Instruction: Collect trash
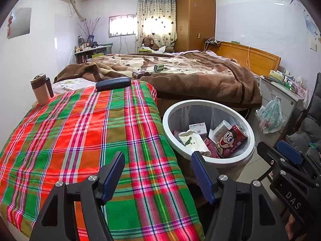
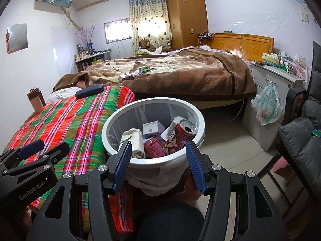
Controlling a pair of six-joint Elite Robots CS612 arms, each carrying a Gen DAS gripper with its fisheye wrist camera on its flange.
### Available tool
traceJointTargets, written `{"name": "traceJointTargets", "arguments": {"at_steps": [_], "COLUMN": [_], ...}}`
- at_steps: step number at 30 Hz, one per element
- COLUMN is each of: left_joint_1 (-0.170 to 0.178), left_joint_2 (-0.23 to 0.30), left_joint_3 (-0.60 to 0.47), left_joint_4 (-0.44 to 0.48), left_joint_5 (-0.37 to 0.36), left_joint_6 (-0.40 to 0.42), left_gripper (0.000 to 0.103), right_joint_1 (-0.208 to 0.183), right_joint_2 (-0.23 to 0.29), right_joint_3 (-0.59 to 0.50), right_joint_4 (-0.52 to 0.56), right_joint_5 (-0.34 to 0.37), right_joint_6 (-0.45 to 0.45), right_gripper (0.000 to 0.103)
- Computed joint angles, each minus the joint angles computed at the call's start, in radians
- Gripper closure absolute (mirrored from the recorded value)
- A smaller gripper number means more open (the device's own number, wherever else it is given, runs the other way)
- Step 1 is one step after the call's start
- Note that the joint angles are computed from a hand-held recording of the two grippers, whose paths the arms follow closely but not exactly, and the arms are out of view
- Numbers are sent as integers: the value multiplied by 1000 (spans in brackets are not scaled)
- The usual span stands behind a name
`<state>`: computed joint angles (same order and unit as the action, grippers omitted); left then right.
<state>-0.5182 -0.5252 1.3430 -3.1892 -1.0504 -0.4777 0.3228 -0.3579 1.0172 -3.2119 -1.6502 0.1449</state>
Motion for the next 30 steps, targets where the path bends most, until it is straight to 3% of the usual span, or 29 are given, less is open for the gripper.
{"name": "traceJointTargets", "arguments": {"at_steps": [30], "left_joint_1": [-7], "left_joint_2": [-14], "left_joint_3": [21], "left_joint_4": [-2], "left_joint_5": [20], "left_joint_6": [-12], "left_gripper": [35], "right_joint_1": [3], "right_joint_2": [-2], "right_joint_3": [2], "right_joint_4": [-1], "right_joint_5": [0], "right_joint_6": [-1], "right_gripper": [46]}}
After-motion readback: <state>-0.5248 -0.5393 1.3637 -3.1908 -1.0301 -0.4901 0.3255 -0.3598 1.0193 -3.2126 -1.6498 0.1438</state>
